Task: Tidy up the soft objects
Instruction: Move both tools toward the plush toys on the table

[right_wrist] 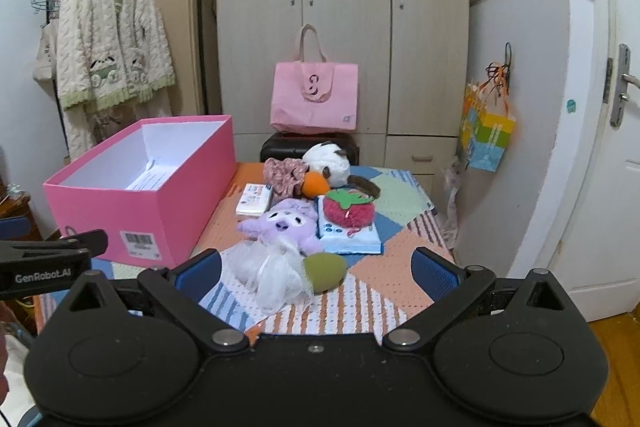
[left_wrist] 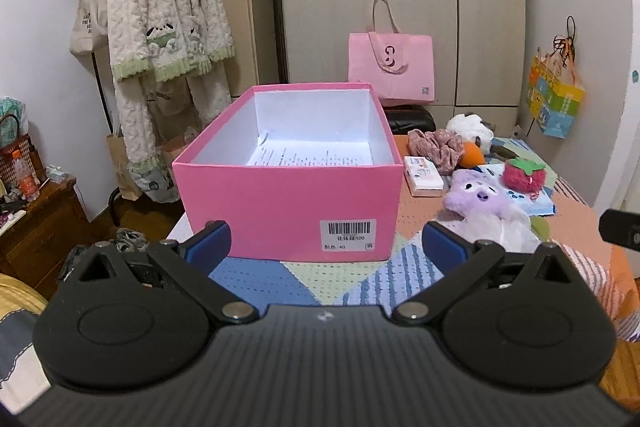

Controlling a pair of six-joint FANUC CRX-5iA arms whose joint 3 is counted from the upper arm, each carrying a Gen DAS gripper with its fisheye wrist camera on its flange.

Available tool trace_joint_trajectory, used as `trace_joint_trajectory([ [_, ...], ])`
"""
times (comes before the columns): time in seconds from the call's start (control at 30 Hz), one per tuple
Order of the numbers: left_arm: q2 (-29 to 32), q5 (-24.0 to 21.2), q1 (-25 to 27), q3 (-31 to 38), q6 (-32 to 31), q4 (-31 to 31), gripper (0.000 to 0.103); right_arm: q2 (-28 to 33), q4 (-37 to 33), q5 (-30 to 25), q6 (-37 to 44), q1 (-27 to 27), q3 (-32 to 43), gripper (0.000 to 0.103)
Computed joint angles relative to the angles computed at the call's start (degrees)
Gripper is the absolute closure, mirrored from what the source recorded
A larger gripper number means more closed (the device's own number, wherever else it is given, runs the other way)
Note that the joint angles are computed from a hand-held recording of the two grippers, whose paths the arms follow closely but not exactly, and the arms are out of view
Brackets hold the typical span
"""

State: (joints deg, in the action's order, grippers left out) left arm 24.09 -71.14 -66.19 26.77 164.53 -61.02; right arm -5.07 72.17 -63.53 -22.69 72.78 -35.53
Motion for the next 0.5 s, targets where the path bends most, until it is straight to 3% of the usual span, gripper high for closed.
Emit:
trace_joint_trajectory([
  [0.5, -0.7, -0.2, -0.5, -0.5, 0.7, -0.6, 0.0, -0.1, -0.1, -2.2, -0.2, 1.3, -0.3, 0.0],
])
